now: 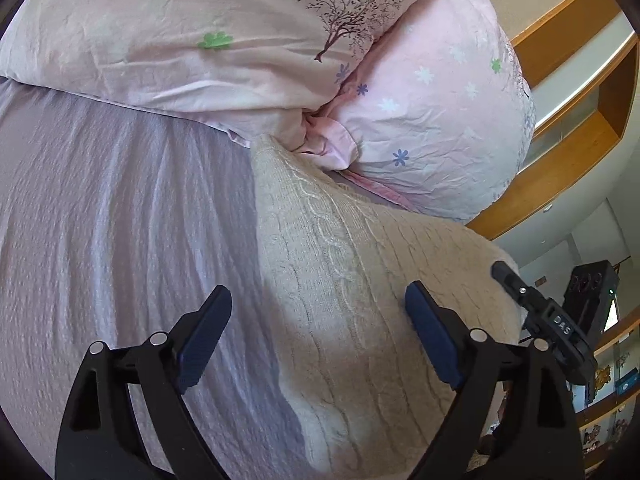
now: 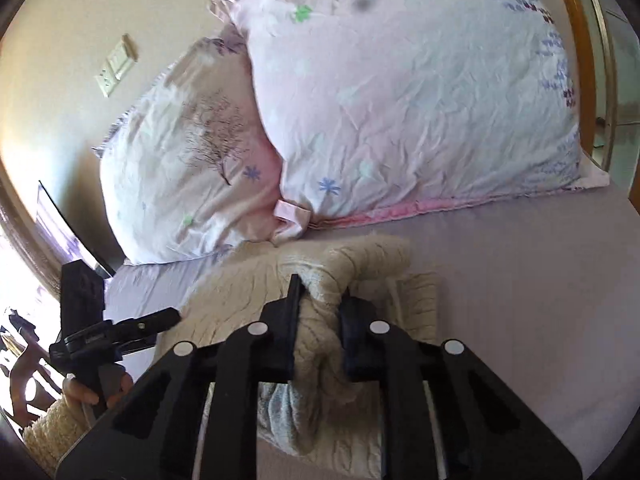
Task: Fold small clothes
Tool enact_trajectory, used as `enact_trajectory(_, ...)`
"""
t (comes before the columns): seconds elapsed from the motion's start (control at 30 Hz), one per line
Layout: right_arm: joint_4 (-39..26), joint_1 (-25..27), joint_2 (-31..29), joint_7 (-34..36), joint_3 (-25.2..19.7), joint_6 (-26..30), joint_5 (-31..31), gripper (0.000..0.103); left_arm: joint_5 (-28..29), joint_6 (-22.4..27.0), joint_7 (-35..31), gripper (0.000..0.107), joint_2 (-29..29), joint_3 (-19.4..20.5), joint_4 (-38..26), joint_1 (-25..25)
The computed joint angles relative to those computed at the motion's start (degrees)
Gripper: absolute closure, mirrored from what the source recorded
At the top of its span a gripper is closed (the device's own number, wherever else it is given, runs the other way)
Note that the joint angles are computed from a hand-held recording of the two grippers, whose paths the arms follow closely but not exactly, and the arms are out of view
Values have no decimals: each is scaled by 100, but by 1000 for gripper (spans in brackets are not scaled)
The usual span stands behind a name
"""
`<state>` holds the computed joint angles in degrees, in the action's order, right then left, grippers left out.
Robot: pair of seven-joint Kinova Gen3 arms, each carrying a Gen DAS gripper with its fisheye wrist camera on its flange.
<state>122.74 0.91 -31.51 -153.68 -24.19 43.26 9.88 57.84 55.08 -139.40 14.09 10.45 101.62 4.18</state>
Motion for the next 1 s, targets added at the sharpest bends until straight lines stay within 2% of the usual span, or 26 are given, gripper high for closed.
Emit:
enact_trajectory(0.1, 56, 70, 193, -14, 347, 479, -275, 60, -262, -144, 253, 18, -2, 10, -65, 224)
enact_trajectory(0.13, 179, 48, 46, -32, 555, 461, -432, 28, -335, -214, 310, 18, -11, 24, -56, 277)
enact_trajectory(0.17, 337, -37, -138, -20, 820, 351, -664, 17, -439, -318, 385, 18, -29, 33, -44, 344)
enact_trajectory(0.23, 733, -403, -468, 111, 1351, -85, -1130, 17, -600, -491, 510, 17, -46, 54, -22, 442)
enact_trajectory(0.3, 977, -748, -559, 545, 1859, -411, -1596, 17, -623, -504, 574, 16, -12, 81, -16, 432)
enact_trajectory(0.43, 1295, -887, -430, 1287, 2214, -890, -2506, 17, -588, -322, 614, 15, 127, 132, -58, 345)
enact_trajectory(0.53, 1289, -558, -250, 1806, 1938, -1118, -3112, 17, -652, -56, 503, 16, 226, 182, -169, 295)
enact_trajectory(0.6, 1285, -485, -230, 1875, 1788, -1166, -3158, 18, -665, -25, 488, 21, 209, 45, -167, 452)
enact_trajectory(0.63, 1314, -576, -190, 1878, 1785, -1268, -3155, 37, -599, -56, 441, 28, 168, -154, -125, 635)
enact_trajectory(0.67, 1381, -774, -74, 1918, 1851, -1437, -3244, 66, -517, -122, 374, 38, 123, -334, -52, 792)
enact_trajectory(0.7, 1484, -1002, 4, 1923, 1949, -1670, -3425, 66, -409, -109, 213, 43, 113, -433, -5, 849)
enact_trajectory(0.77, 1612, -1141, 0, 2034, 1842, -2040, -3522, 72, -167, -68, -253, 61, -3, -417, 149, 660)
enact_trajectory(0.83, 1657, -1478, -73, 2255, 1821, -2398, -3790, 75, -19, -18, -719, 63, -200, -154, 338, 147)
enact_trajectory(0.9, 1457, -1606, 68, 2507, 1572, -2529, -3852, 75, 163, 241, -1185, 63, -512, -109, 552, -382)
enact_trajectory(0.93, 1300, -1520, 218, 2565, 1340, -2509, -3783, 74, 159, 281, -1418, 63, -678, -56, 652, -630)
enact_trajectory(1.0, 909, -1146, 587, 2444, 857, -2192, -3412, 63, -128, 79, -1792, 56, -989, -78, 811, -805)
